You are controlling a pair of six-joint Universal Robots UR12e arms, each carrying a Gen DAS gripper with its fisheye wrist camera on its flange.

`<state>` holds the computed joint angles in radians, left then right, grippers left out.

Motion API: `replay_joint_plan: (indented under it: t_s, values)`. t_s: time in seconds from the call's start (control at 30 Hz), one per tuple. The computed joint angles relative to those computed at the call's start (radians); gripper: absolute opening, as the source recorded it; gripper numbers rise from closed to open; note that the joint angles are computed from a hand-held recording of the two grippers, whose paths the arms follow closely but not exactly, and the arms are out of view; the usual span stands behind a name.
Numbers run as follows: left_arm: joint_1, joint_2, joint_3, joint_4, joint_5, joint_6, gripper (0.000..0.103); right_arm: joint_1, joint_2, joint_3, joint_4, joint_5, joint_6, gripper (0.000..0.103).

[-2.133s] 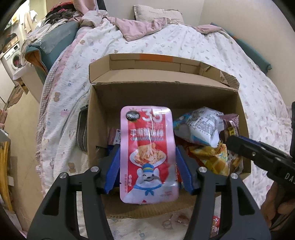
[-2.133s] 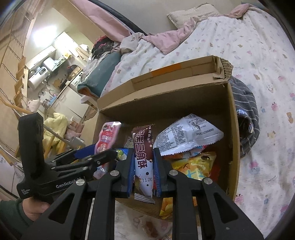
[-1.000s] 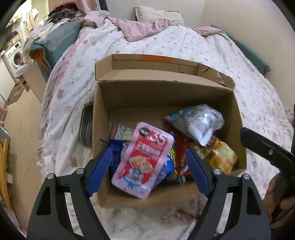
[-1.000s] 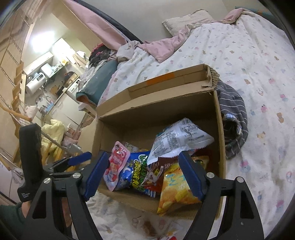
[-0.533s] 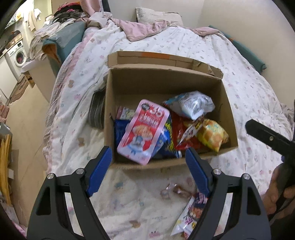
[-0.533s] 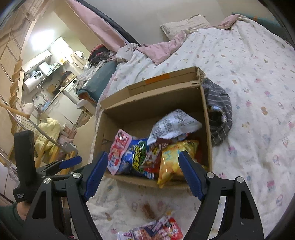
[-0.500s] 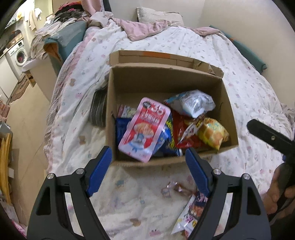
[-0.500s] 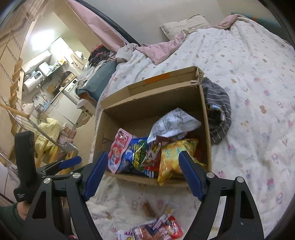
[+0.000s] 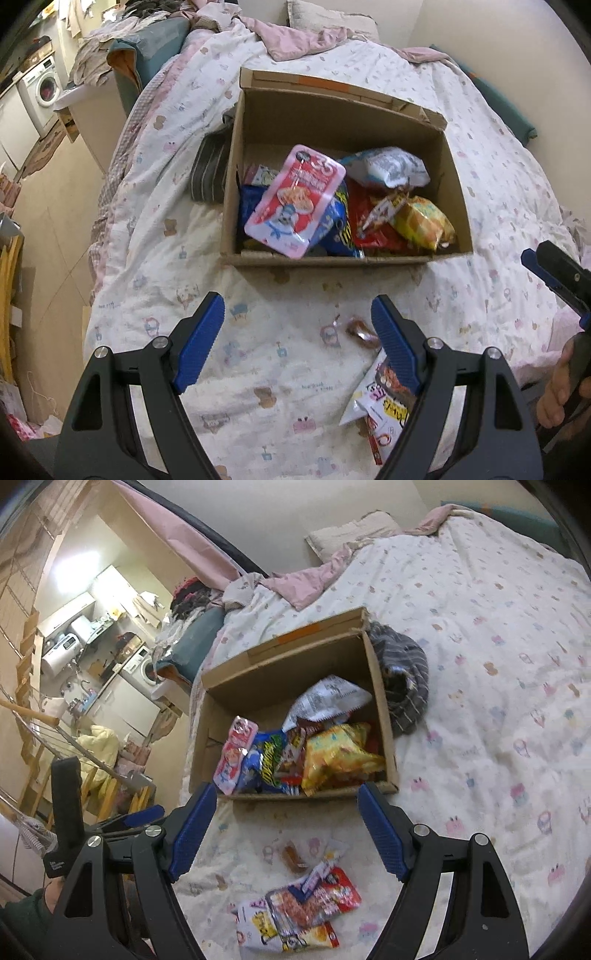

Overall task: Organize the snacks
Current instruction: 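Withdraw both grippers from the box toward the remaining snacks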

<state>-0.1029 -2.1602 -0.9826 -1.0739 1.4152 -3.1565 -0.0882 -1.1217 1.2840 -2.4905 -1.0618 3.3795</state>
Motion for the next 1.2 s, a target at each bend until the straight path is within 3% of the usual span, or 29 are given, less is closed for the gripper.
replay_joint_plan:
  t_s: [0.23, 0.43, 0.53, 0.63, 0.73, 0.87, 1.0, 1.2]
  values:
    - [-0.003, 0.006, -0.013, -0.007, -0.013, -0.011, 0.079, -0.004, -0.029, 0.041, 0.056, -0.033, -0.042, 0.082]
    - [-0.012, -0.009, 0.006, -0.042, -0.015, -0.024, 0.079, -0.028, -0.036, 0.072, 0.052, 0.073, 0.000, 0.082]
    - [-0.013, -0.012, 0.009, -0.057, -0.016, -0.017, 0.079, -0.022, -0.017, 0.036, 0.178, 0.078, -0.044, 0.082]
    - [-0.013, -0.013, 0.009, -0.060, -0.008, -0.017, 0.079, -0.003, 0.029, -0.042, 0.433, 0.043, -0.100, 0.082]
    - [-0.007, -0.012, 0.008, -0.068, -0.011, -0.030, 0.079, 0.019, 0.075, -0.112, 0.611, 0.042, -0.180, 0.084]
    - [0.002, -0.008, 0.001, -0.067, -0.010, -0.044, 0.079, 0.066, 0.111, -0.175, 0.690, -0.068, -0.293, 0.098]
    - [0.009, -0.003, -0.009, -0.070, -0.005, -0.048, 0.079, 0.103, 0.163, -0.250, 0.791, -0.180, -0.383, 0.103]
    - [0.021, 0.008, -0.027, -0.068, -0.004, -0.057, 0.079, 0.099, 0.201, -0.301, 0.838, -0.210, -0.353, 0.103]
